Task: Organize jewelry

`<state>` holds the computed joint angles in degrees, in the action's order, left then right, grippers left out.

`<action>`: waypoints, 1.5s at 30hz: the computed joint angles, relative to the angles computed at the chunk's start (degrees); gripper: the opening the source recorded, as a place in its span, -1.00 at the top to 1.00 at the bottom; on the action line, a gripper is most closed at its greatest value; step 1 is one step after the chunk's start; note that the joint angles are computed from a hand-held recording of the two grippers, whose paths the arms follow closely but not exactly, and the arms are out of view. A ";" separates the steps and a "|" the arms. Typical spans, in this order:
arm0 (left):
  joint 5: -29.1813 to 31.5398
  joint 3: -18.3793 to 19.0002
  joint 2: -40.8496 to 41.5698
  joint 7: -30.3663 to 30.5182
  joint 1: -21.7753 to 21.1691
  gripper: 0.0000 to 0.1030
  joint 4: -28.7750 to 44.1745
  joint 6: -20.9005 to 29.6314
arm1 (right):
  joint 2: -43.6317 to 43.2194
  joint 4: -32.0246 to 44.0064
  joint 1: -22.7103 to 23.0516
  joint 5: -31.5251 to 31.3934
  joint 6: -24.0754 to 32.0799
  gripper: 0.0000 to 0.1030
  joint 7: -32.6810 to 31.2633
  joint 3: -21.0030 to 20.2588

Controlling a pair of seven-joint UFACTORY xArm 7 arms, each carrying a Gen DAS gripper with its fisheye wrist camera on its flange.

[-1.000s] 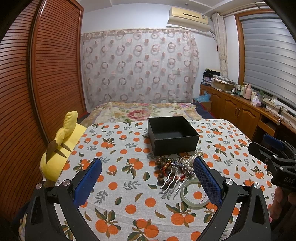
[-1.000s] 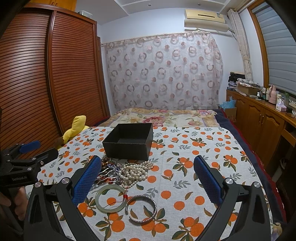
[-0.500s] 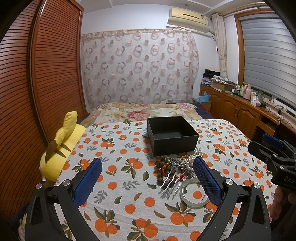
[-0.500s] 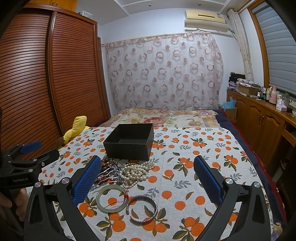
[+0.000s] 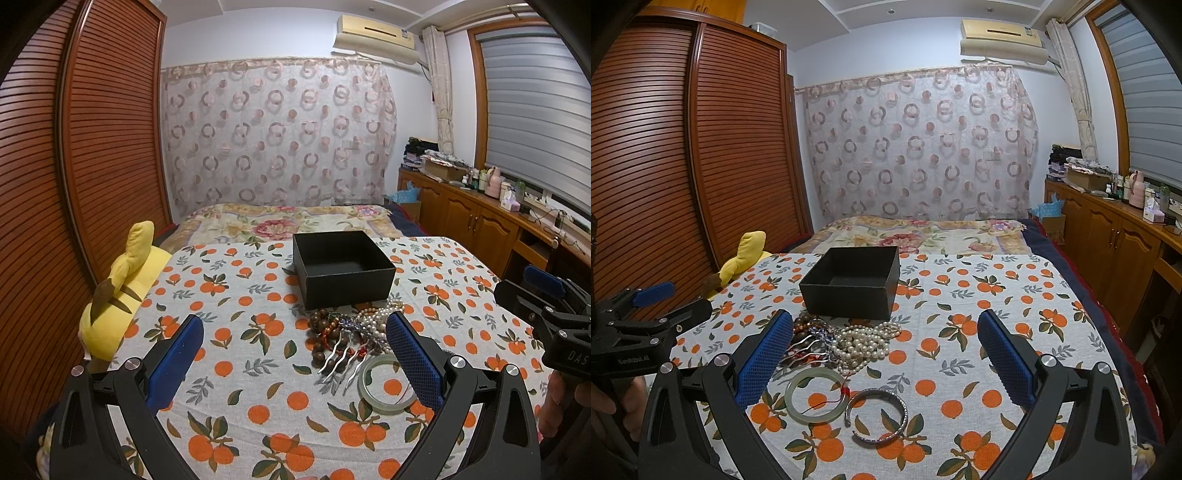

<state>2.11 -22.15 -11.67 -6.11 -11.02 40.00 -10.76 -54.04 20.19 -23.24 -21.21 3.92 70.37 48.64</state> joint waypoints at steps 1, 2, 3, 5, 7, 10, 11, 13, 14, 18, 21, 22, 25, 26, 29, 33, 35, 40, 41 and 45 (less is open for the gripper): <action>0.02 0.02 0.04 -0.02 -0.02 -0.85 -0.02 -0.10 | -0.01 0.01 0.03 -0.02 0.03 -0.95 0.00 -0.03; 0.02 0.02 0.04 -0.02 -0.02 -0.85 -0.02 -0.10 | -0.04 0.00 0.06 -0.03 0.06 -0.95 0.00 -0.05; 0.01 0.01 0.01 -0.02 -0.02 -0.85 0.00 -0.03 | -0.03 0.03 0.09 -0.03 0.11 -0.95 0.04 -0.04; 0.01 -0.17 0.02 -0.04 0.18 -0.85 -0.04 -0.13 | -0.10 -0.14 0.31 -0.07 0.11 -0.95 -0.06 -0.30; -0.01 -0.17 0.02 -0.02 0.18 -0.85 -0.04 -0.13 | -0.22 -0.27 0.50 -0.10 0.17 -0.95 -0.12 -0.50; 0.03 -0.18 0.01 -0.08 0.19 -0.86 -0.07 -0.17 | -0.38 -0.52 0.80 -0.14 0.17 -0.95 -0.24 -0.83; 0.00 -0.26 0.01 -0.06 0.27 -0.85 -0.08 -0.18 | -0.41 -0.58 0.92 -0.14 0.25 -0.95 -0.30 -0.95; 0.01 -0.06 0.04 -0.06 0.05 -0.85 -0.08 -0.19 | -0.44 -0.80 1.31 -0.15 0.32 -0.95 -0.50 -1.36; 0.03 0.14 0.07 -0.03 -0.17 -0.85 -0.07 -0.15 | -0.30 -0.89 0.36 -0.12 -0.45 -0.95 0.21 -0.17; 0.43 1.38 -0.63 -0.40 -1.67 -0.85 0.23 1.59 | 0.86 -0.68 -1.00 0.02 -1.62 -0.95 0.46 1.10; 1.23 0.63 -0.83 -1.43 -1.80 -0.85 0.26 2.65 | 2.54 0.46 -0.58 0.26 -1.13 -0.95 -0.37 1.03; 1.60 1.08 -0.86 -1.58 -2.39 -0.85 0.15 2.93 | 2.74 0.05 -0.96 0.10 -1.90 -0.95 -0.51 1.01; 1.74 7.31 0.09 -0.52 -9.34 -0.85 0.31 3.98 | 3.25 -1.56 0.33 -0.12 -2.94 -0.95 -2.33 -0.74; 1.45 10.53 0.98 0.53 -12.53 -0.85 0.44 3.84 | 3.77 -1.67 0.35 -0.03 -3.14 -0.93 -2.78 -0.86; -1.33 19.85 2.74 4.73 -22.96 -0.85 1.10 4.86 | 4.99 -2.57 1.54 0.35 -3.75 -0.78 -4.52 -2.39; -11.99 34.38 4.51 15.98 -40.05 -0.85 2.31 6.30 | 7.20 -3.97 3.58 0.91 -4.20 -0.52 -7.32 -4.85; -17.63 38.83 5.24 21.73 -45.75 -0.85 3.01 7.20 | 9.68 -4.46 4.46 1.03 -5.20 -0.47 -9.24 -6.32; -33.12 44.50 7.58 36.85 -54.21 -0.85 5.44 11.25 | 15.42 -4.83 5.62 2.13 -7.03 -0.47 -13.83 -7.96; -35.20 44.36 8.11 38.92 -54.38 -0.85 5.81 12.02 | 16.80 -4.79 6.00 2.41 -7.29 -0.47 -14.78 -8.38; -39.00 42.22 9.11 42.63 -52.64 -0.85 6.54 13.91 | 19.72 -4.61 6.29 3.77 -7.82 -0.47 -17.31 -8.06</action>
